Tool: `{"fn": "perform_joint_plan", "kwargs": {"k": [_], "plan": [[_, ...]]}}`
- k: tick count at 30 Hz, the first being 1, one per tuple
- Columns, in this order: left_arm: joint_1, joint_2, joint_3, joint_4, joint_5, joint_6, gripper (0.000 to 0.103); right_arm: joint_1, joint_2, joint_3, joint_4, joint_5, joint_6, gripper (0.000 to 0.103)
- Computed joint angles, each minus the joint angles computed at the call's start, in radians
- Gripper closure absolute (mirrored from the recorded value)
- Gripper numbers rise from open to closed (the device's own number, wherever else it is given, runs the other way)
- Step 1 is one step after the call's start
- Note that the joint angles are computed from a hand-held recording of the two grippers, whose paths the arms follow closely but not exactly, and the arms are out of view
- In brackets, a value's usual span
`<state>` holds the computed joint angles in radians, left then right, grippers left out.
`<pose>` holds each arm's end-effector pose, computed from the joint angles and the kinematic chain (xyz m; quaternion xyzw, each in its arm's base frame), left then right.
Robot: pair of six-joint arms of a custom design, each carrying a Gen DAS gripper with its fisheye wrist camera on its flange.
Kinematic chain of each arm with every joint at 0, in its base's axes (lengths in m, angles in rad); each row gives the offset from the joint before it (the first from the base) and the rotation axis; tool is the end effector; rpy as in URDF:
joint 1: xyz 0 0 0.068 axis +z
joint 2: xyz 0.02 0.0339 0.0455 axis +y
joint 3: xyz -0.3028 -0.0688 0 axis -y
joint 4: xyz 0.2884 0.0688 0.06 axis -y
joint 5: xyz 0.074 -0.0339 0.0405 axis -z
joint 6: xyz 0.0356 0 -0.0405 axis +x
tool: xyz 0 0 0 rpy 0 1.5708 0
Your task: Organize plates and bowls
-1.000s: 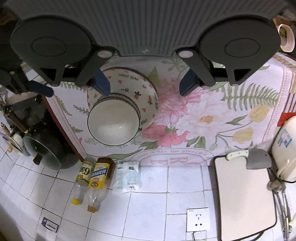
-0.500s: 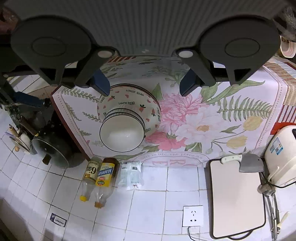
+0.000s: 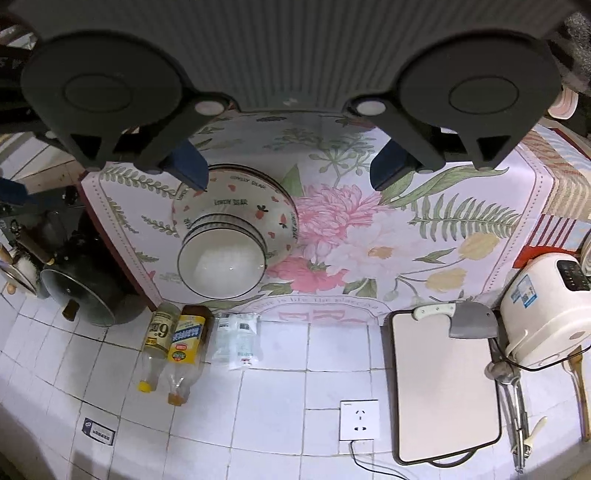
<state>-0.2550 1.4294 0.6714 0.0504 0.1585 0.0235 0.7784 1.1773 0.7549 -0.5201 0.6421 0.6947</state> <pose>0.2995 -0.0839 0.1876 0.1585 0.8921 -0.1196 0.4059 0.1943 0.1616 0.2467 0.0597 0.9058 -0.0254 0.4188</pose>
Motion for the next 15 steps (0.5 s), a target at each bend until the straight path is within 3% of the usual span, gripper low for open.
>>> {"fn": "perform_joint_plan", "kwargs": {"k": [7,10,15], "plan": [[0.019,0.020,-0.007,0.012,0.007,-0.021,0.008,0.015,-0.010,-0.007,-0.003,0.033,0.029,0.005],[0.031,0.025,-0.012,0.023,0.056,-0.009,0.008,0.031,-0.023,-0.032,0.025,0.076,0.025,0.005],[0.011,0.009,-0.051,0.070,0.039,-0.015,0.008,0.057,-0.038,-0.076,0.083,0.134,0.016,0.005]]}}
